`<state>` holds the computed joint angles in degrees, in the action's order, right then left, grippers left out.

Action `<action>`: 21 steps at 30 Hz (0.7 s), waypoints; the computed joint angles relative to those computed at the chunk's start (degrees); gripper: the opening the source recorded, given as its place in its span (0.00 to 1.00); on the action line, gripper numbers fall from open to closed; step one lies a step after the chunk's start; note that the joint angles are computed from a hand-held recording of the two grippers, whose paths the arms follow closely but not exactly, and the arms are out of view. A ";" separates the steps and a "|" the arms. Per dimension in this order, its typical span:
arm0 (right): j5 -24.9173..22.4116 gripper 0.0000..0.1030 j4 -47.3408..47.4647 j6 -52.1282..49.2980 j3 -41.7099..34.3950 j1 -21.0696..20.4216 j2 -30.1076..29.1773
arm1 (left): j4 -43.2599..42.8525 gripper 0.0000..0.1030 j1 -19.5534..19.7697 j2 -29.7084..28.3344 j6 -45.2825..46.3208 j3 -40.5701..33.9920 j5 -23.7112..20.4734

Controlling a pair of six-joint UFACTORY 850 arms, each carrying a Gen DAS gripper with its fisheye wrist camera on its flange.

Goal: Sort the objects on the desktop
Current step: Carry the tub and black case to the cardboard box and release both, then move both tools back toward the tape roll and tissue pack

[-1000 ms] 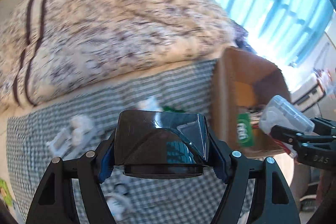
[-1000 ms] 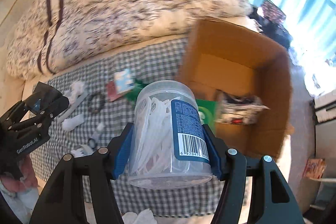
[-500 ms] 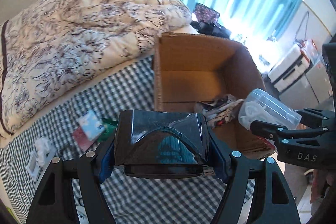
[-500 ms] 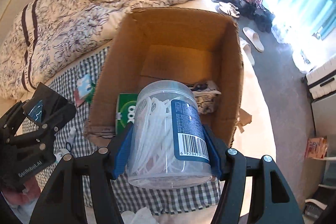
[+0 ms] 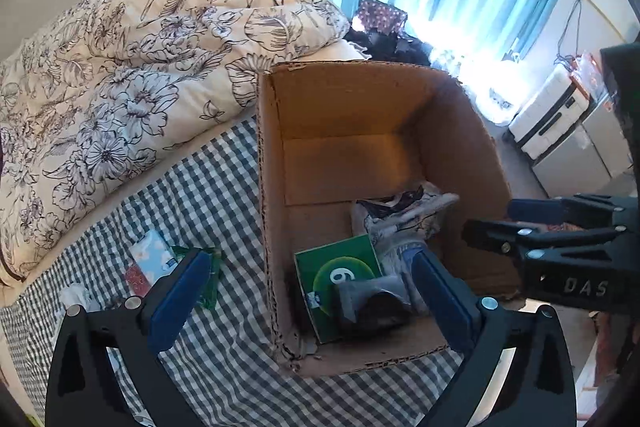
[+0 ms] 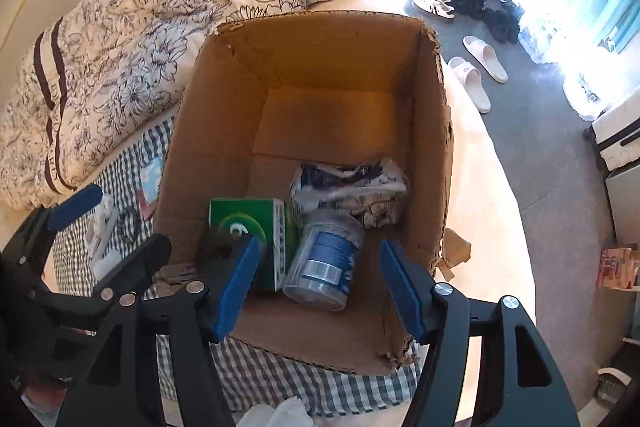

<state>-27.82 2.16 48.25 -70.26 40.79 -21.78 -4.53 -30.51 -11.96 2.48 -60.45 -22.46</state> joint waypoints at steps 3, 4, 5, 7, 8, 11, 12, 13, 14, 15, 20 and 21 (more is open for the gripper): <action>-0.16 0.61 0.21 -0.57 -0.55 -0.09 -0.26 | 0.28 1.00 0.52 0.18 -0.79 0.24 -0.28; -0.29 0.61 0.33 -0.84 -0.79 -0.05 -0.41 | 0.70 1.00 0.69 0.35 -1.39 0.40 -0.30; -0.38 0.61 0.56 -1.26 -1.01 -0.03 -0.58 | 0.87 1.00 0.92 0.53 -1.75 0.59 -0.33; -0.61 0.61 1.26 -2.23 -1.69 0.10 -1.06 | 1.55 1.00 1.40 1.08 -2.77 1.06 -0.33; -0.76 0.61 1.65 -2.84 -2.16 0.24 -1.35 | 2.22 1.00 1.65 1.45 -3.60 1.36 -0.38; -1.13 0.61 1.76 -3.64 -3.21 0.81 -1.79 | 3.17 1.00 2.63 2.68 -5.10 2.29 -0.54; -1.28 0.61 1.72 -3.79 -3.60 1.05 -1.90 | 3.62 1.00 3.04 3.34 -5.73 2.82 -0.47; -1.45 0.61 1.62 -3.95 -4.16 1.35 -2.08 | 4.23 1.00 3.45 4.02 -6.50 3.34 -0.37; -1.58 0.61 1.53 -4.15 -4.61 1.59 -2.22 | 4.95 1.00 3.89 4.67 -7.40 3.82 -0.32; -1.84 0.61 1.43 -4.36 -5.23 1.85 -2.47 | 5.62 1.00 4.43 5.41 -8.20 4.33 -0.34; -2.63 0.61 1.04 -4.96 -9.16 3.71 -4.11 | 8.36 1.00 8.46 10.18 -10.95 7.89 -0.27; -2.77 0.61 0.88 -4.93 -10.01 4.14 -4.48 | 8.62 1.00 9.68 11.29 -11.21 8.79 -0.29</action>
